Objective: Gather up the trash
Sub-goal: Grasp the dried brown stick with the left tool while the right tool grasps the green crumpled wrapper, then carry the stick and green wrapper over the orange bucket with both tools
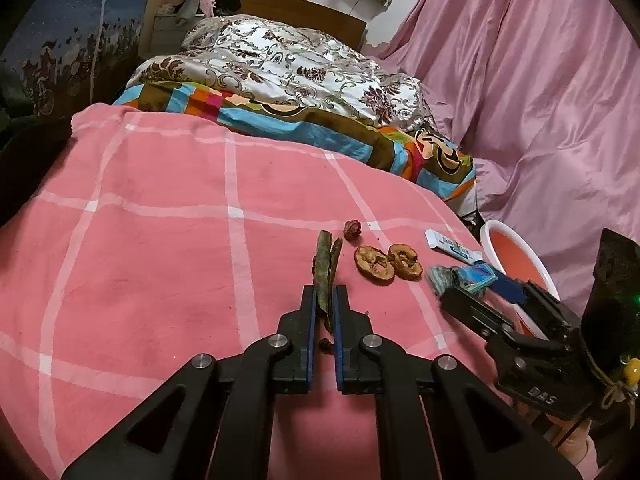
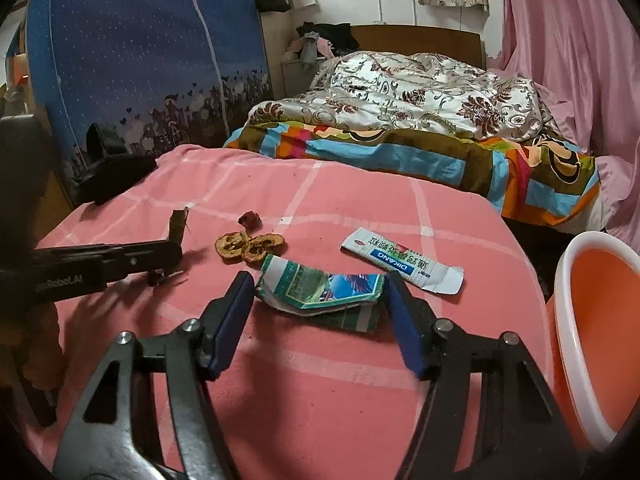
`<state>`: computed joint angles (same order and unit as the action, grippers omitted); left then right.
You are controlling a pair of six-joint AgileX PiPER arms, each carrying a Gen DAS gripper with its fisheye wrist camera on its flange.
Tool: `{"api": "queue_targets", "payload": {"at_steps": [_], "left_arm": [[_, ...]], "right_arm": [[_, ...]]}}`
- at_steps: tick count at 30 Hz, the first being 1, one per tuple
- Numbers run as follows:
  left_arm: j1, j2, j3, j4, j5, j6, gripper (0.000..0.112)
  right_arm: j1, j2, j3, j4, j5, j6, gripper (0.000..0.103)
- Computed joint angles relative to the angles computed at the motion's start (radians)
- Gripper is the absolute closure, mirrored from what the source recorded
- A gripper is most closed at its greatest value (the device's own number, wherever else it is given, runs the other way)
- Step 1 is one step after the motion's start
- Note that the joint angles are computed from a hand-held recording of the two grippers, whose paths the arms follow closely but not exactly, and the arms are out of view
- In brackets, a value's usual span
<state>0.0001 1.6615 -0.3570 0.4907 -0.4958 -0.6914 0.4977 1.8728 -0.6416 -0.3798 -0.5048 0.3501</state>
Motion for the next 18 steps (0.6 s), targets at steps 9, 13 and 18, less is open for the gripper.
{"api": "queue_targets", "payload": {"at_steps": [9, 13, 18], "left_arm": [[-0.169, -0.119, 0.096, -0.37, -0.069, 0.339, 0.108], [-0.275, -0.162, 0.123, -0.524, -0.126, 0.457, 0.108], [-0.477, -0.195, 0.158, -0.748, -0.302, 0.605, 0.108]], "right_arm": [[-0.034, -0.095, 0.162, 0.059, -0.212, -0.074, 0.034], [-0.035, -0.173, 0.277, 0.21, -0.366, -0.213, 0.034], [-0.112, -0.272, 0.414, 0.269, -0.563, -0.275, 0.033]]}}
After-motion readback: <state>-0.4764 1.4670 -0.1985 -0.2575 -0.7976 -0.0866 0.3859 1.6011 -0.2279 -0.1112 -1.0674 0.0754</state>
